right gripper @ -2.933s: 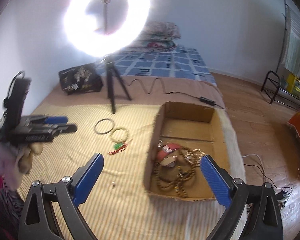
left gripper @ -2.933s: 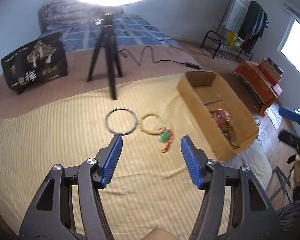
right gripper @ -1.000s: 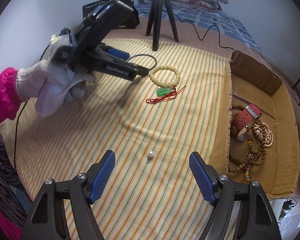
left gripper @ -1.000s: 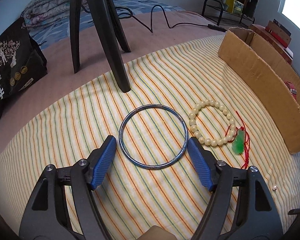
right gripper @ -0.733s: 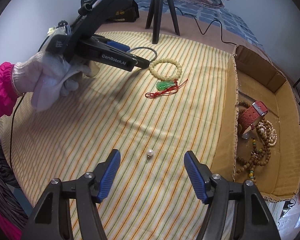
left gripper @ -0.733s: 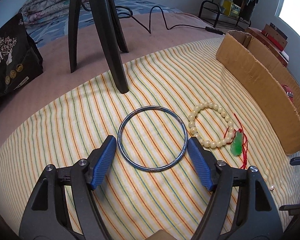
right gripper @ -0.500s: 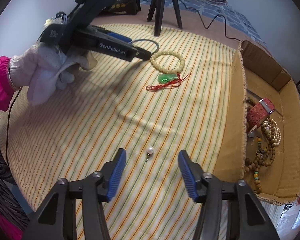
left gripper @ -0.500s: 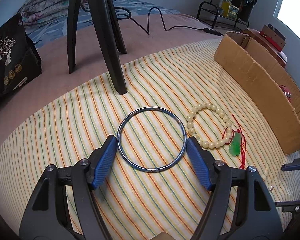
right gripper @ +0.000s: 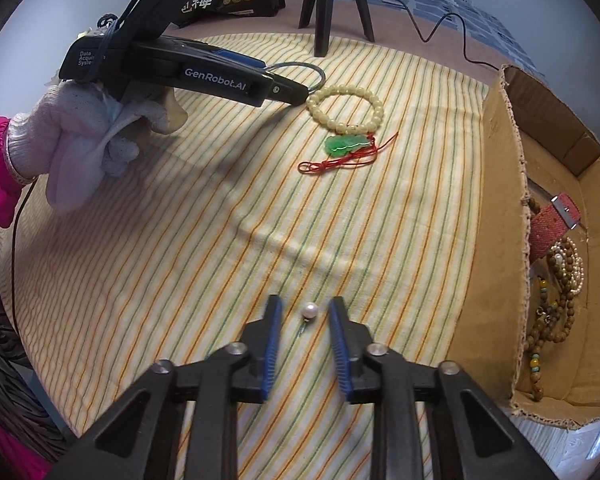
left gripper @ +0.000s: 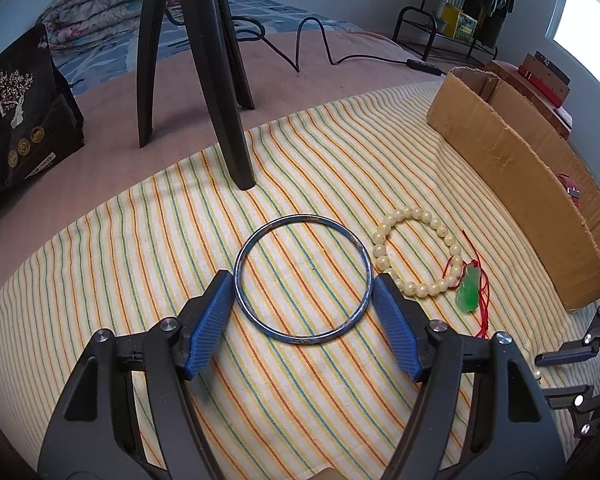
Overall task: Organize jewelry
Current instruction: 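Close the left tool on the dark ring while the right tool closes on the white pearl bead, then lift the ring with the left tool while the right tool carries the pearl bead to the box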
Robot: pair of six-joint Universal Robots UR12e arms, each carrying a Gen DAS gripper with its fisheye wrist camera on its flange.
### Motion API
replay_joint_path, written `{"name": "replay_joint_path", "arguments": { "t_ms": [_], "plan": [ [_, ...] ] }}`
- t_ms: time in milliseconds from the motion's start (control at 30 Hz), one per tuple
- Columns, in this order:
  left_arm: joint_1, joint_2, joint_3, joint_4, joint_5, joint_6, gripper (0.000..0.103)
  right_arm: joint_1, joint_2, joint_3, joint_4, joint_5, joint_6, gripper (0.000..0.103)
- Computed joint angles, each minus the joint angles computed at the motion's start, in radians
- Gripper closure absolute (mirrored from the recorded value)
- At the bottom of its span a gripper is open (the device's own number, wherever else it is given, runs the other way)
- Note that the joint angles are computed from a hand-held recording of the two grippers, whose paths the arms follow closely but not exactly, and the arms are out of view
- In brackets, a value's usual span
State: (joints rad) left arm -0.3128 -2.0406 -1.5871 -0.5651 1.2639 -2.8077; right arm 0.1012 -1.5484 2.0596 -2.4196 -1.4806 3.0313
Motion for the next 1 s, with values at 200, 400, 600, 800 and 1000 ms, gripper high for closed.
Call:
{"name": "replay_joint_path", "arguments": {
  "t_ms": [200, 400, 600, 800, 1000],
  "plan": [
    [0.005, 0.005, -0.005, 0.008, -0.008, -0.017, 0.030, 0.003, 0.000, -0.003, 0.006, 0.004, 0.000, 0.097],
    [0.014, 0.021, -0.019, 0.024, -0.008, -0.036, 0.030, 0.005, -0.013, 0.002, -0.001, 0.008, 0.005, 0.097],
    [0.019, 0.047, -0.038, 0.053, -0.003, -0.047, 0.030, 0.010, -0.033, 0.005, -0.026, 0.021, 0.006, 0.097],
    [0.021, 0.079, -0.056, 0.090, -0.018, -0.062, 0.030, 0.016, -0.065, 0.012, -0.068, 0.020, 0.013, 0.097],
    [0.015, 0.106, -0.071, 0.130, -0.033, -0.072, 0.030, 0.019, -0.099, 0.023, -0.115, 0.006, 0.034, 0.097]
  ]
}}
